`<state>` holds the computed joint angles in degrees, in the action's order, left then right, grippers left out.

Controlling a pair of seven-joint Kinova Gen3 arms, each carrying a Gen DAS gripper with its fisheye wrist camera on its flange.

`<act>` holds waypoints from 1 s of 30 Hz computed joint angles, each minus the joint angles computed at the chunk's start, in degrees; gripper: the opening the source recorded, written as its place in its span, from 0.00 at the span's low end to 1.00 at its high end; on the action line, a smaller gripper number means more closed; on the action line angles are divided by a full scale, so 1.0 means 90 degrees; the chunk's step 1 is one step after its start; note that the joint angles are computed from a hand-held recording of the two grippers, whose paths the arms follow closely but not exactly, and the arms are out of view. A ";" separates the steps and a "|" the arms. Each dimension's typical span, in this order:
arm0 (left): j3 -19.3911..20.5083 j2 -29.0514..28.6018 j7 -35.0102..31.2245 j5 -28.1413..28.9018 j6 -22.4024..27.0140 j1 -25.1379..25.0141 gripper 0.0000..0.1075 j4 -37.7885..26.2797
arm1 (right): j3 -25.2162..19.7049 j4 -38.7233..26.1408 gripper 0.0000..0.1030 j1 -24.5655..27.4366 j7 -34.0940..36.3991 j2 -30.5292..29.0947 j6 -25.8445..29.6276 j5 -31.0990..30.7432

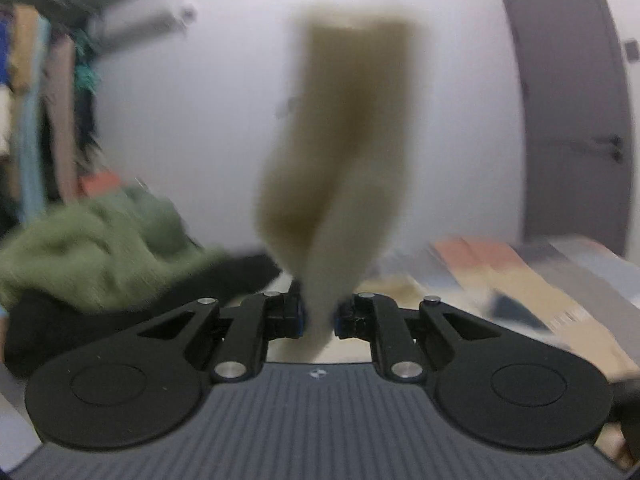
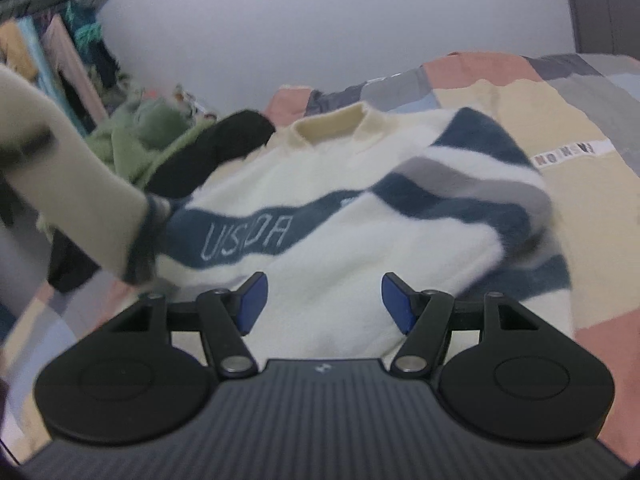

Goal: Fold large clothes
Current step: 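Lay the cuff across the sweater body and open the left gripper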

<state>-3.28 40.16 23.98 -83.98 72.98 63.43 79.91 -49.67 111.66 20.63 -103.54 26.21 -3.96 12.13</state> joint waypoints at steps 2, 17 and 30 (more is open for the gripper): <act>0.0194 0.0228 -0.0144 0.0246 -0.0405 -0.0119 0.14 -0.0222 | -0.0026 0.0126 0.63 0.0191 -0.0042 -0.0032 -0.0155 -0.0119; 0.0157 -0.0141 -0.0771 0.1919 -0.2957 -0.0604 0.66 0.0342 | 0.0561 0.0221 0.66 0.0294 -0.1518 -0.0123 -0.0366 0.0439; -0.0064 -0.1194 0.1641 0.1361 -0.2788 0.0180 0.70 0.1883 | -0.1492 0.0401 0.65 0.1718 -0.1931 0.0456 -0.0709 0.2626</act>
